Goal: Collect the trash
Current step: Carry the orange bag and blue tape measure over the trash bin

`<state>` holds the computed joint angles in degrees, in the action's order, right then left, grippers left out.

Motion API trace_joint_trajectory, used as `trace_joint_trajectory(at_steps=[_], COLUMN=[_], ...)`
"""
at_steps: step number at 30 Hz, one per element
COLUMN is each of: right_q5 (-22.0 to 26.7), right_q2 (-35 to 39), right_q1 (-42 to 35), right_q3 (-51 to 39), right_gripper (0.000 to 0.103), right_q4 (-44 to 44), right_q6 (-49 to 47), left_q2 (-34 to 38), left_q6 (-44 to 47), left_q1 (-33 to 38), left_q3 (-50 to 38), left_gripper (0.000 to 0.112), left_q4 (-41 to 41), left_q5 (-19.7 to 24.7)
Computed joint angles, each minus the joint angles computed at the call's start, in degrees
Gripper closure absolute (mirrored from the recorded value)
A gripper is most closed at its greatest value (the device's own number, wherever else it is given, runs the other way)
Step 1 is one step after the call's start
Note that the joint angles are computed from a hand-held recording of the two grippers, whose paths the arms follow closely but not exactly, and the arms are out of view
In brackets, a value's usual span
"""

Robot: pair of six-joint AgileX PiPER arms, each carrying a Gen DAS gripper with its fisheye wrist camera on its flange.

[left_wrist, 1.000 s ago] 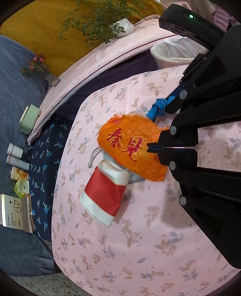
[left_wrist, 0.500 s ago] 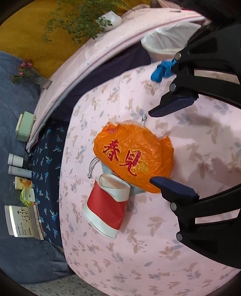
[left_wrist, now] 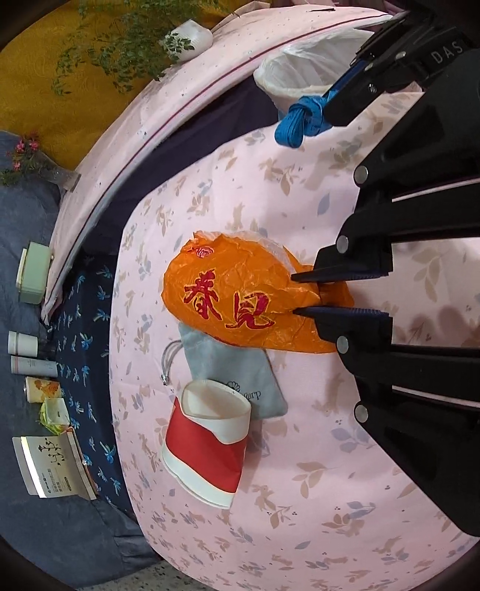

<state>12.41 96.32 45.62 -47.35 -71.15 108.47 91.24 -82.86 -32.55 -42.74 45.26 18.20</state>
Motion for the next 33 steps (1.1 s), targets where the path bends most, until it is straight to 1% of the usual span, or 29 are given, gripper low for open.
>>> trace_joint_trajectory(at_steps=[8, 16, 24, 28, 33], right_q5=[2.15, 4.42, 4.82, 3.84, 1.99], right_q2=[-6.18, -14.25, -22.58, -26.35, -30.36], right_q1=[0.56, -1.05, -5.77, -9.53, -15.33], right_q3=[4.53, 10.3, 15.94, 18.96, 21.86], right_gripper=[0.087, 0.087, 0.087, 0.087, 0.087], right_q4=[-2.93, -3.05, 1.23, 3.17, 8.6], right_q6=[3.57, 3.86, -1.36, -4.25, -11.4], left_q2=[-1.37, 0.12, 4.42, 7.29, 10.99], left_q6=[-3.61, -4.58, -2.46, 0.08, 3.6], left_q1=[-7.99, -15.38, -21.14, -23.38, -25.45], left_q3=[-3.27, -8.55, -15.84, -20.34, -25.83], left_gripper=[0.102, 0.102, 0.102, 0.102, 0.102], left_q4=[1.19, 1.12, -0.22, -1.89, -4.27], left_q5=[5.68, 10.64, 14.07, 15.25, 16.1])
